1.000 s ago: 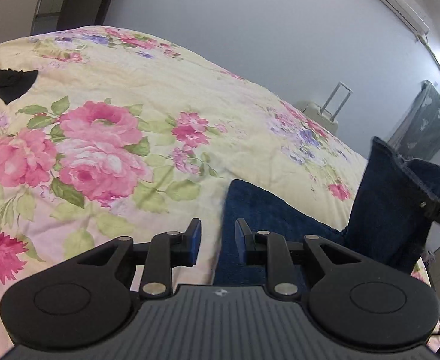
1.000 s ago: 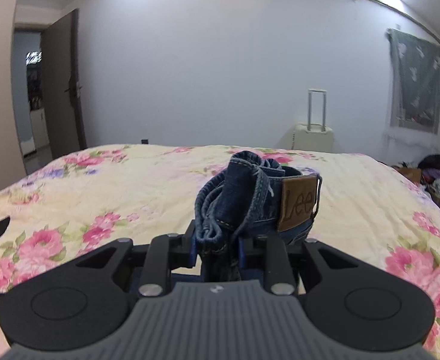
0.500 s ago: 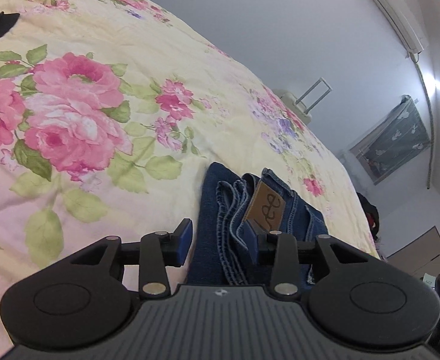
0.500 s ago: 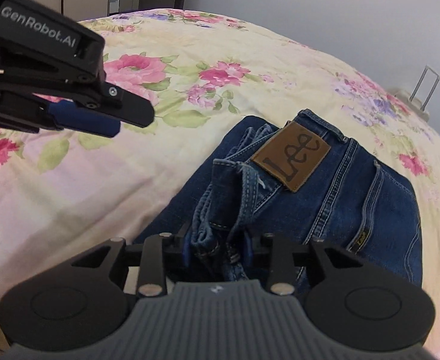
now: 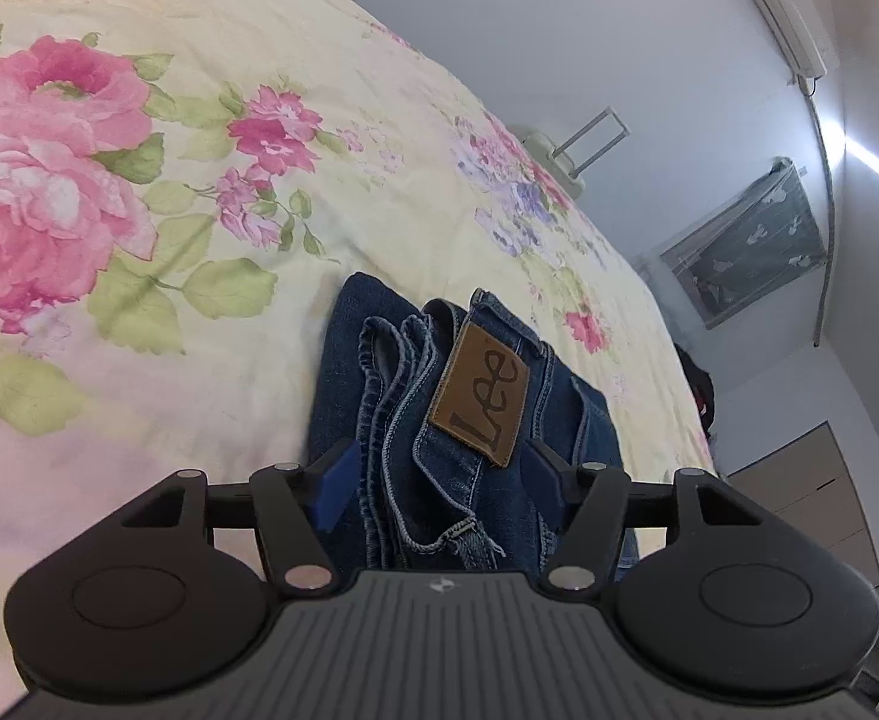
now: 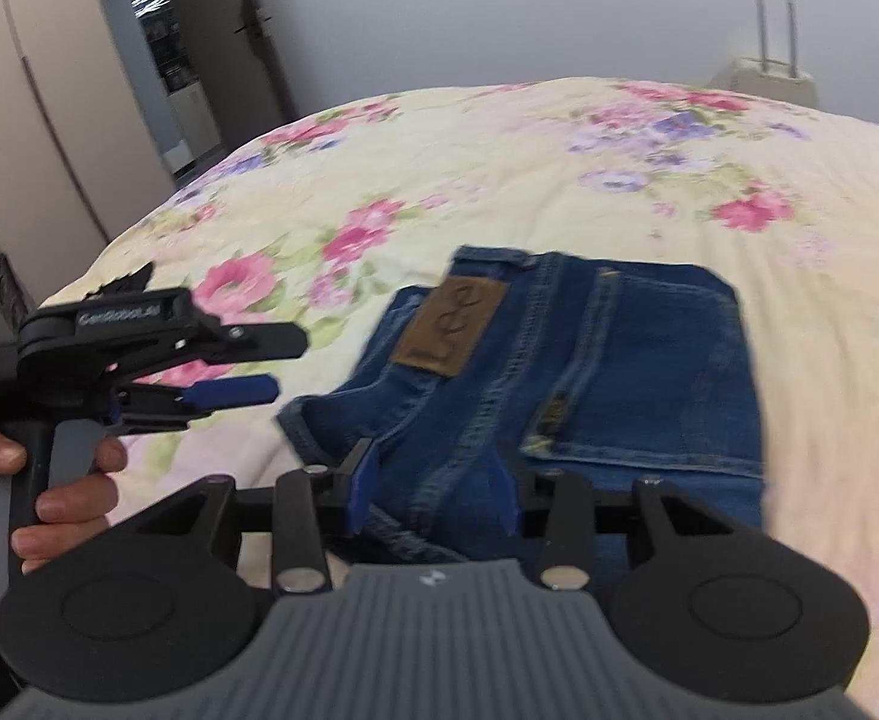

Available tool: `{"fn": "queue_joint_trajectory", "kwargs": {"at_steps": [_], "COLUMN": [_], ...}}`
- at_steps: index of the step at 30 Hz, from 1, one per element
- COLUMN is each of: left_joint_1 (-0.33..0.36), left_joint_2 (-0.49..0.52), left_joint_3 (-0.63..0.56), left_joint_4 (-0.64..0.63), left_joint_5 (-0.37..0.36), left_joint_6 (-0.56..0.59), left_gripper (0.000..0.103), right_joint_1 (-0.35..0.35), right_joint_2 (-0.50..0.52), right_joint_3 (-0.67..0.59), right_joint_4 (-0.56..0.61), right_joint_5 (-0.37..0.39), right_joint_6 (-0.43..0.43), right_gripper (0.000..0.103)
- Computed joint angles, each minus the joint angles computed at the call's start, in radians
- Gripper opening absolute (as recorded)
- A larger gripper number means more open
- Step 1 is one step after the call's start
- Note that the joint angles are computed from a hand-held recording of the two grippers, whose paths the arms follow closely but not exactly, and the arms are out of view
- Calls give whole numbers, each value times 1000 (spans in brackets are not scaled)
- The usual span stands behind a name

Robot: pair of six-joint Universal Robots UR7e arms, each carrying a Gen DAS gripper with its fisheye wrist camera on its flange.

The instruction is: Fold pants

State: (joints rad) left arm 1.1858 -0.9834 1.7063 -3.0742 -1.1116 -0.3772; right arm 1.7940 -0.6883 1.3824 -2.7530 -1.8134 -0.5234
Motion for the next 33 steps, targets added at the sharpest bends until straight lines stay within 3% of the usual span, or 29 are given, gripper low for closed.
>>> {"fn": "queue_joint_trajectory", "kwargs": {"at_steps": [4, 6, 7, 9, 10, 11, 16, 18, 23, 25, 27, 29, 33], "left_joint_1": [9, -2, -20, -59, -72, -83, -137, -136, -108, -100, -91, -89, -84], "left_joint_2": [42, 59, 71, 97, 109, 119, 111, 96, 75, 76, 75, 78, 83], "left_joint_3": [-50, -65, -67, -69, -62, -51, 28, 51, 54, 44, 40, 39, 43], "left_joint_4": [64, 88, 96, 101, 67, 8, -346, -379, -184, -113, -42, -1, 14], "left_joint_5": [-13, 12, 70, 207, 248, 275, 256, 252, 329, 351, 365, 385, 395], "left_joint_6": [12, 60, 110, 232, 290, 343, 543, 509, 294, 240, 205, 186, 175], "left_gripper": [69, 60, 57, 31, 25, 10, 8, 8, 8, 8, 8, 9, 12], "right_joint_1": [-41, -65, -74, -90, -96, -103, -118, -120, -124, -127, -133, -141, -142], "right_joint_2": [-27, -40, -45, -52, -52, -56, -65, -71, -84, -91, -101, -115, -114], "right_joint_3": [9, 16, 22, 30, 32, 38, 64, 76, 88, 98, 111, 131, 166], "right_joint_4": [-69, -84, -97, -114, -119, -125, -143, -156, -161, -158, -149, -141, -120], "right_joint_5": [-55, -64, -72, -84, -88, -93, -99, -90, -64, -53, -21, 16, -32], "right_joint_6": [47, 70, 77, 92, 100, 108, 121, 117, 123, 123, 125, 127, 85], "right_gripper": [37, 37, 37, 37, 37, 37, 37, 37, 37, 28, 20, 18, 19]}}
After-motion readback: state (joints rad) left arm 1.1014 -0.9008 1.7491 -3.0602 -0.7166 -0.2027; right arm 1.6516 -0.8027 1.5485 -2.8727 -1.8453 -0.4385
